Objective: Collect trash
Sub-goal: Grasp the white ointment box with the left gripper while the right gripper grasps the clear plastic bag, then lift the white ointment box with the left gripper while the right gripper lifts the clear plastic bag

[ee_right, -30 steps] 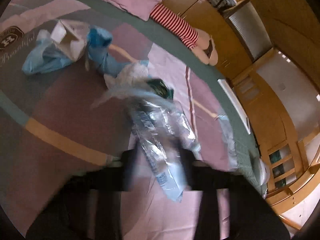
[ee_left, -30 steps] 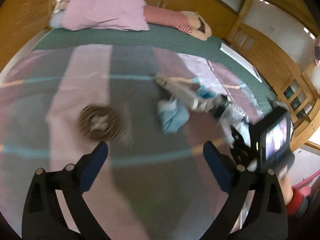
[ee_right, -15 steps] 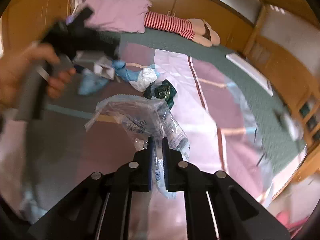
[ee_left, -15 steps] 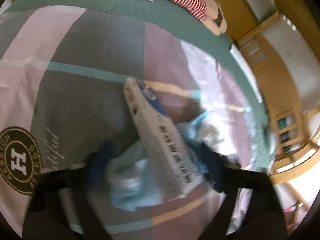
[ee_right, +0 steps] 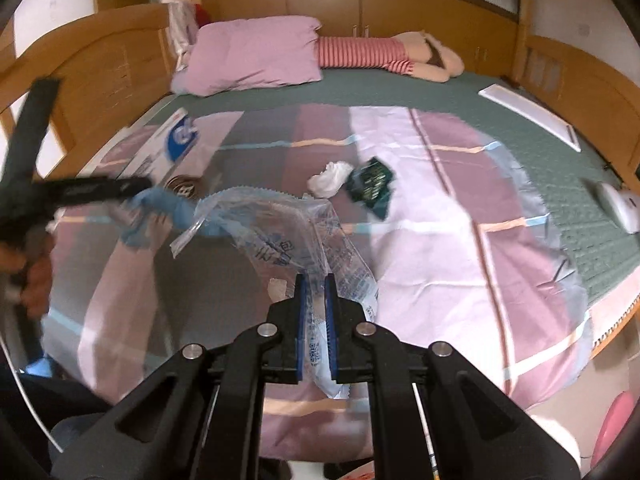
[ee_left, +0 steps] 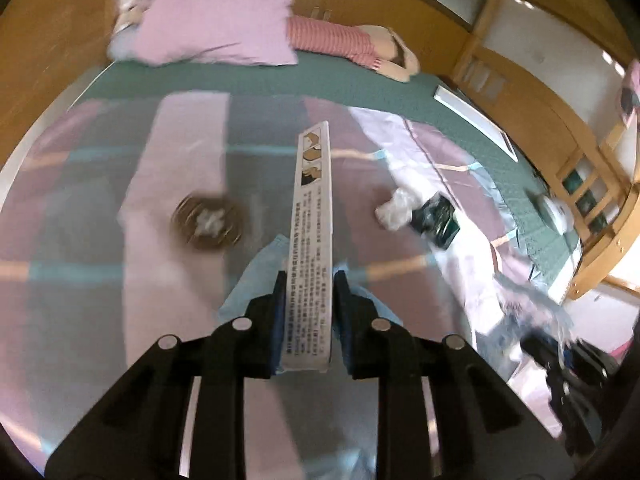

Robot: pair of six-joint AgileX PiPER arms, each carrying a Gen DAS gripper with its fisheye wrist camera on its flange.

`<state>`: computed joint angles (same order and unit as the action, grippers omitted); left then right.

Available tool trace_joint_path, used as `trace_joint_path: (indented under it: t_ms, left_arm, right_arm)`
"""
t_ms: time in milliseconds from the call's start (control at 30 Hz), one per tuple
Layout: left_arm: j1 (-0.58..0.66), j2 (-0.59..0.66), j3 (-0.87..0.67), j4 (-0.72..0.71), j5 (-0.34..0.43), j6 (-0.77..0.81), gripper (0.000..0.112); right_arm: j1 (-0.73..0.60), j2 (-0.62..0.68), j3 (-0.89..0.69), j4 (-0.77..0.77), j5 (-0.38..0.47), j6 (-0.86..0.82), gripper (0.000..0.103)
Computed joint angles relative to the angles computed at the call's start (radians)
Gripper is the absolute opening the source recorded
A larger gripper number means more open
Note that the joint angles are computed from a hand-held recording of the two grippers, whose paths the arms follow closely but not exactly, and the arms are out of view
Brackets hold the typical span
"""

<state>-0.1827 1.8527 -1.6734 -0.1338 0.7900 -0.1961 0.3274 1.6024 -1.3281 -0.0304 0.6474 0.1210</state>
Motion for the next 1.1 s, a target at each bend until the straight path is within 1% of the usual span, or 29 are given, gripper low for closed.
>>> trace_joint_path:
  t_ms: [33,67,133,200,267,300,333,367,400,500,533,567,633,700,800,833,867,900,933,1033,1100]
  left_arm:
    - [0.006,-0.031,0.060,0.020,-0.019,-0.011,0.024]
    - [0.020,-0.052,0.114,0.025,-0.008,-0.002,0.024]
    - [0.067,-0.075,0.193,-0.038,0.014,0.054,0.024]
    - [0.095,-0.106,0.248,-0.047,0.008,0.068,0.029]
    - [0.115,-0.139,0.282,-0.033,-0.012,0.049,0.047]
    - [0.124,-0.155,0.290,-0.037,-0.020,0.049,0.068]
    - [0.134,-0.173,0.304,-0.038,-0.042,0.049,0.079]
    - [0.139,-0.181,0.308,-0.038,-0.059,0.053,0.081]
    - [0.142,-0.180,0.304,-0.040,-0.060,0.064,0.082]
    - [0.126,-0.138,0.265,0.038,-0.030,0.008,0.082]
    - [0.119,-0.103,0.229,0.055,-0.007,-0.002,0.082]
    - [0.121,-0.087,0.213,0.054,0.002,0.003,0.082]
    - [0.105,-0.030,0.153,0.090,0.007,-0.041,0.082]
    - [0.110,0.017,0.100,0.084,0.006,-0.046,0.082]
    - [0.105,0.092,0.023,0.070,0.063,-0.056,0.081]
    - [0.099,0.104,0.013,0.067,0.072,-0.055,0.066]
    - [0.091,0.119,0.001,0.072,0.083,-0.056,0.055]
    - [0.083,0.127,-0.004,0.081,0.090,-0.060,0.045]
    - [0.073,0.124,0.007,0.099,0.079,-0.076,0.040]
    - [0.050,0.065,0.078,0.150,0.013,-0.125,0.039]
    - [0.034,-0.003,0.142,0.194,-0.050,-0.159,0.039]
  right_arm:
    - [0.007,-0.003,0.004,0.015,0.002,-0.006,0.010]
    - [0.017,-0.002,0.008,0.032,0.007,-0.014,0.010]
    - [0.034,0.005,0.007,0.040,0.023,-0.017,0.010]
    - [0.050,0.012,0.006,0.044,0.035,-0.011,0.010]
    - [0.064,0.019,0.000,0.050,0.048,-0.005,0.010]
    - [0.070,0.020,0.001,0.049,0.048,-0.002,0.010]
    - [0.080,0.021,0.000,0.040,0.050,0.008,0.010]
    - [0.089,0.019,0.001,0.032,0.051,0.016,0.010]
    - [0.099,0.021,0.000,0.021,0.054,0.026,0.010]
    - [0.119,0.025,-0.008,0.001,0.060,0.051,0.010]
    - [0.124,0.026,-0.010,-0.004,0.062,0.059,0.010]
    - [0.123,0.030,-0.015,0.000,0.063,0.054,0.010]
    - [0.134,0.037,-0.022,-0.003,0.070,0.061,0.010]
    - [0.144,0.040,-0.028,-0.004,0.079,0.063,0.010]
    - [0.165,0.032,-0.024,-0.020,0.083,0.073,0.010]
    - [0.168,0.029,-0.022,-0.025,0.084,0.074,0.010]
    - [0.171,0.024,-0.020,-0.030,0.085,0.079,0.010]
    - [0.172,0.019,-0.017,-0.033,0.086,0.083,0.010]
    - [0.172,0.012,-0.014,-0.036,0.087,0.088,0.010]
    - [0.170,-0.008,-0.001,-0.043,0.085,0.097,0.010]
    - [0.168,-0.020,0.006,-0.047,0.083,0.106,0.010]
